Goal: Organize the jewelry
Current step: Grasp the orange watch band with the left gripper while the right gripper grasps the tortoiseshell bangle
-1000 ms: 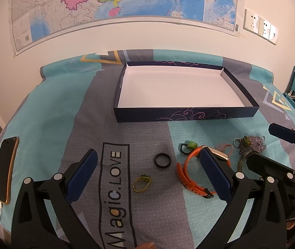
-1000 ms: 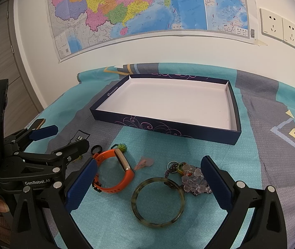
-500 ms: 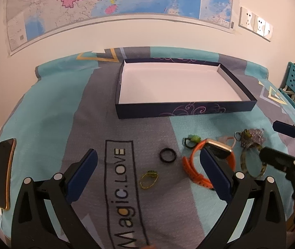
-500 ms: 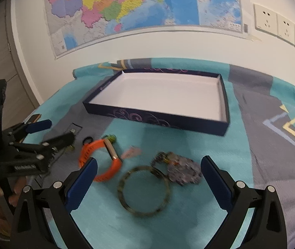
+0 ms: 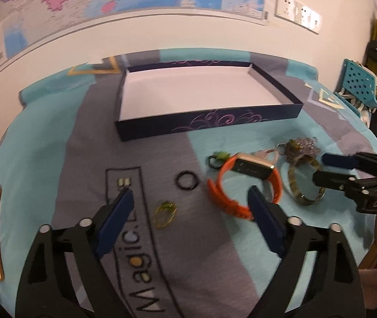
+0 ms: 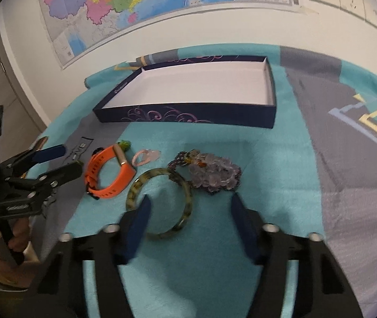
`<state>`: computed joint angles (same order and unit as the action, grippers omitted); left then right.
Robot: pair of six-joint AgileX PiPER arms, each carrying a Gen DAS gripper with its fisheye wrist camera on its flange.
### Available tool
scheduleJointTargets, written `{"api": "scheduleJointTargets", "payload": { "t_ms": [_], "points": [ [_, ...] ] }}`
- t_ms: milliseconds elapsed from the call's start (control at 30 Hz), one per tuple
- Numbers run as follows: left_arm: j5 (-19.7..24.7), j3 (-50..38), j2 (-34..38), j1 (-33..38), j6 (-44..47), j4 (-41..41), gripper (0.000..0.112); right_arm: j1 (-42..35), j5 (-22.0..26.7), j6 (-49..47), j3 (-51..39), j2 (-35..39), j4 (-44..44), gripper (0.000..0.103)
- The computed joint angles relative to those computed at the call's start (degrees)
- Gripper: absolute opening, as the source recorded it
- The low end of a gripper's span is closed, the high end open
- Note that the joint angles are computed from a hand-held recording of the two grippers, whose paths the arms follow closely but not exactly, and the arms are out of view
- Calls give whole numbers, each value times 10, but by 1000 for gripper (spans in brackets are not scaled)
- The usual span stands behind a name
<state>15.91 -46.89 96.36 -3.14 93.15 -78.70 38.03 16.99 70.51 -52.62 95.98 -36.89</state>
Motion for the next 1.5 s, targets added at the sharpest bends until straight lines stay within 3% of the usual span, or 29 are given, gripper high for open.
{"api": "scheduleJointTargets", "payload": {
  "t_ms": [167,267,333,533,867,1000,1200,1267,1400,1500],
  "points": [
    [-6,-29,19,-24,-1,25,64,3,3,-16,-8,10,16,35],
    [12,-55,36,-29,-31,74,51,-1,-1,-42,-10,12,39,20],
    [25,-67,45,-30,-37,91,38,-1,0,-43,-10,13,38,18],
    [59,-101,75,-34,-106,182,23,-5,-6,-65,-6,10,53,18],
    [110,-114,78,-27,-161,262,24,-9,-2,-90,-10,12,61,9],
    [91,-122,77,-37,-236,326,8,-15,-10,-136,-9,3,97,6],
    [116,-119,62,-26,-236,325,6,-22,-8,-152,-14,-10,100,6],
    [134,-124,65,-22,-241,334,8,-25,-6,-157,-19,-11,101,6],
    [129,-122,72,-29,-238,349,24,-27,-4,-169,-30,-3,108,6],
    [135,-132,82,-32,-241,352,22,-32,-8,-186,-32,0,123,6]
  ]
}}
